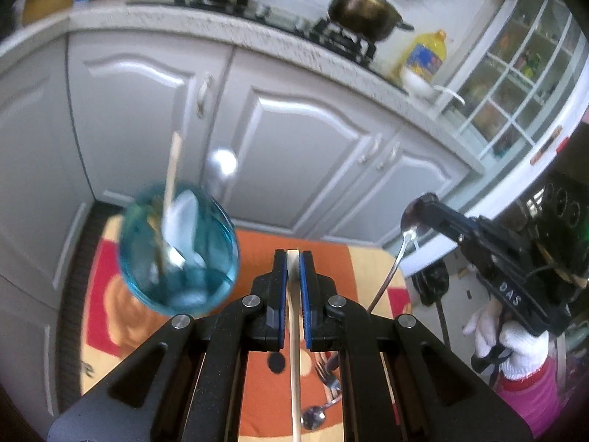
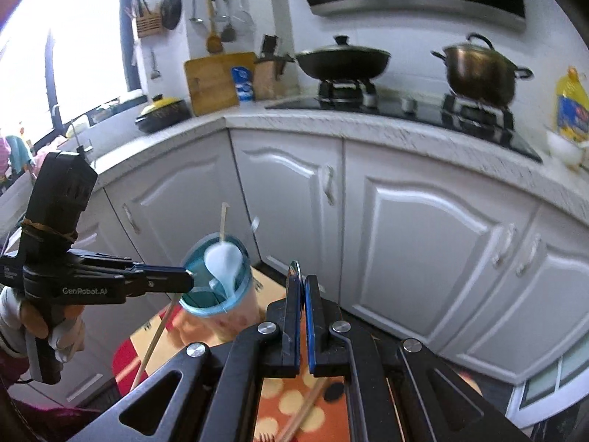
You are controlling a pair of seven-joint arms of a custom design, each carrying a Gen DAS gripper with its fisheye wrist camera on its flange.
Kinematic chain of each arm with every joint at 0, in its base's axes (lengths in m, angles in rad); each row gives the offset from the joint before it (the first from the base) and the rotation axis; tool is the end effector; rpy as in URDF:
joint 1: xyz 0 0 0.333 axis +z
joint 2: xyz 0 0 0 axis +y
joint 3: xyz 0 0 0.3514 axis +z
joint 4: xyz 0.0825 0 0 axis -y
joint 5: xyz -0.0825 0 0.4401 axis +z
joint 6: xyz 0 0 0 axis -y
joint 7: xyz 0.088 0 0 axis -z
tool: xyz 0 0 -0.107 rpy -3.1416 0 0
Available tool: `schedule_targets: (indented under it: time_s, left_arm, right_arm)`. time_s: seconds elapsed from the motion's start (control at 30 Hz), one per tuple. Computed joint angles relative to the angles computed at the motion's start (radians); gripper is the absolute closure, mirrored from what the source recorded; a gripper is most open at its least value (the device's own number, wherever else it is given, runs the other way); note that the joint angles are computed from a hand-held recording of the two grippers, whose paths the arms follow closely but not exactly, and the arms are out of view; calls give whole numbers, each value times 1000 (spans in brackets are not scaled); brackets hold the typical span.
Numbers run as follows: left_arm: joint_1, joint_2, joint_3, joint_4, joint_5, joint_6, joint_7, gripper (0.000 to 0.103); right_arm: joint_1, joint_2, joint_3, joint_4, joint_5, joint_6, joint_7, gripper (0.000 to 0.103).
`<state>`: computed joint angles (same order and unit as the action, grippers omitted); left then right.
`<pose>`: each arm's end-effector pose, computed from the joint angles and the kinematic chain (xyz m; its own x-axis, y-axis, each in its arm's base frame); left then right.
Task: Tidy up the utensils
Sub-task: 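Carry the chopstick with the left gripper while the right carries the spoon toward the cup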
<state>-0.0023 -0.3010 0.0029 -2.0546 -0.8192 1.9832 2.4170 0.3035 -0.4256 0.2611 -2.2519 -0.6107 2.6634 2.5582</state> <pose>0.5361 -0.0453 0.6296 -0.6235 -0.6718 0.4000 -0.7297 0.3163 -0.6062 0.4182 0.3091 0.6343 0.0761 -0.9935 -0.0845 -0.5730 0.0258 -0.8191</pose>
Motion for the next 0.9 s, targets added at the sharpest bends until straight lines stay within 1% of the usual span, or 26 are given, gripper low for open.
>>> schedule_targets:
  time_s: [0.07, 0.2, 0.3, 0.37, 0.4, 0.47, 0.53, 0.57, 0.63, 0.73, 0.9]
  left_arm:
    - [4, 18, 5, 29, -8, 13, -2, 98]
    - [14, 58, 5, 89, -28, 71, 1, 98]
    - [18, 95, -8, 128, -28, 141, -3, 98]
    - [16, 120, -20, 147, -29, 201, -3, 98]
    - [16, 131, -23, 156, -30, 216, -5, 98]
    - [17, 166, -30, 186, -35, 247, -19, 98]
    - [16, 197, -44, 206, -34, 312, -25, 98]
    - [16, 206, -48, 213, -35, 326, -24, 98]
    - [14, 236, -59, 232, -40, 380, -20, 98]
    - [11, 264, -76, 238, -51, 457, -6, 98]
    - [3, 306, -102, 227, -73, 585, 17, 98]
  right_arm:
    - [-2, 33, 3, 41, -8, 8, -11, 101]
    - [-4, 100, 9, 130, -38, 18, -15, 101]
    - [-7, 154, 15, 196, -80, 15, 3, 101]
    - [-2, 189, 15, 234, -112, 5, 23, 101]
    - [1, 209, 14, 256, -130, -4, 32, 101]
    - [12, 242, 6, 292, -161, -21, 46, 101]
    - [24, 271, -10, 322, -184, -31, 58, 101]
    - [31, 280, -19, 332, -189, -30, 62, 101]
    - [39, 304, -34, 356, -211, -33, 78, 101]
    - [54, 344, -46, 399, -270, -71, 97, 101]
    - [83, 397, -79, 432, -312, -79, 142, 101]
